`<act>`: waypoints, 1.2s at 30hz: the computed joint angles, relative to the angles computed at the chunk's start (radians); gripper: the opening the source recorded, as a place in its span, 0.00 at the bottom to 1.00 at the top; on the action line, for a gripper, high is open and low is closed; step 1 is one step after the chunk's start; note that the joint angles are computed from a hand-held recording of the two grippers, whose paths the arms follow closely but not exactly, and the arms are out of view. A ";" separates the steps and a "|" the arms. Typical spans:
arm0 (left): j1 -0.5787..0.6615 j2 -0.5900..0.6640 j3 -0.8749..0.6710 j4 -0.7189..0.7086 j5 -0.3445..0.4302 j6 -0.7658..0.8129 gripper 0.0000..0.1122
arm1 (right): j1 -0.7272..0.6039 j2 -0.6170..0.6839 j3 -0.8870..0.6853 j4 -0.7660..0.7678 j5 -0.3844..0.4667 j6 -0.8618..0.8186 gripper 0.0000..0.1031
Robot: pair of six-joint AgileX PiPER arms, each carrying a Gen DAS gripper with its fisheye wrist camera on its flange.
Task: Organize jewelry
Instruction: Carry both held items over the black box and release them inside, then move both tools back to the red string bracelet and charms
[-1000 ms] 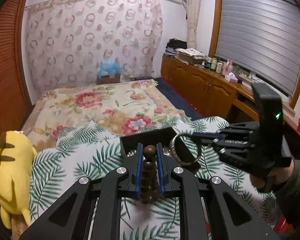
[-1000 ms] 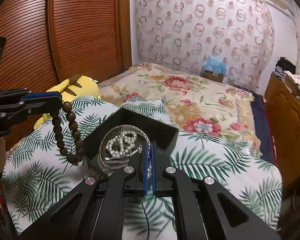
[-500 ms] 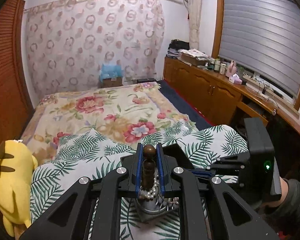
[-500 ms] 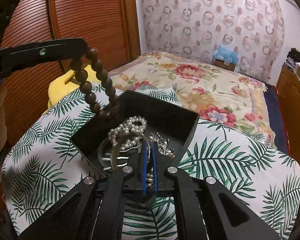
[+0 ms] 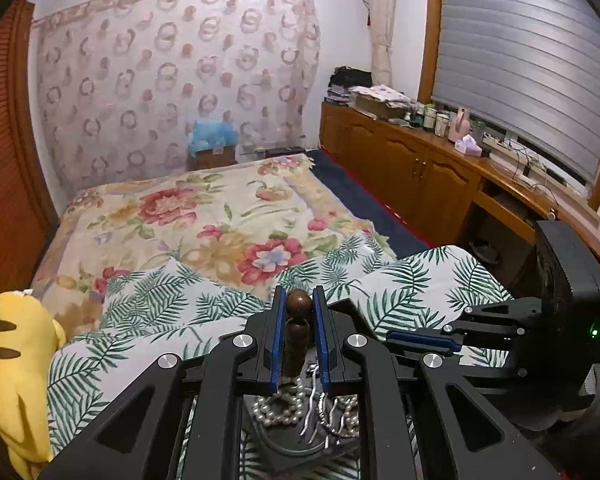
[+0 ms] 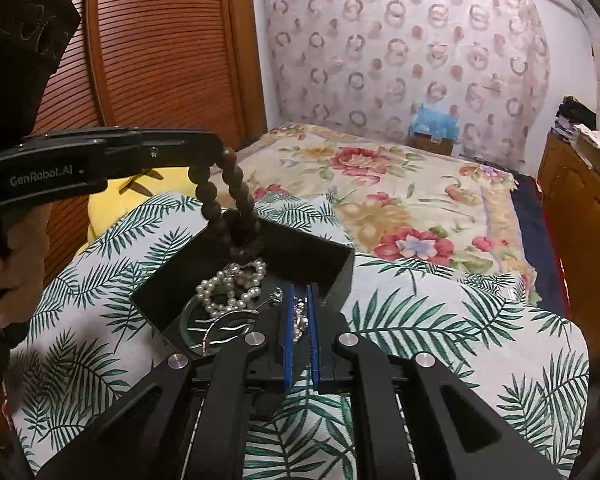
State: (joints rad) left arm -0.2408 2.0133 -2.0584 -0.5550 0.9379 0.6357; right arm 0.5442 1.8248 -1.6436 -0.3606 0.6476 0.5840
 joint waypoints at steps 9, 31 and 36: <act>-0.028 0.058 -0.084 0.048 0.031 -0.048 0.12 | -0.009 -0.006 0.013 -0.007 -0.002 0.011 0.09; 0.035 -0.202 0.350 -0.005 -0.133 0.076 0.46 | 0.121 -0.164 0.149 -0.222 0.108 0.245 0.09; 0.052 -0.293 0.495 -0.025 -0.189 0.106 0.63 | 0.186 -0.224 0.238 -0.296 0.135 0.371 0.09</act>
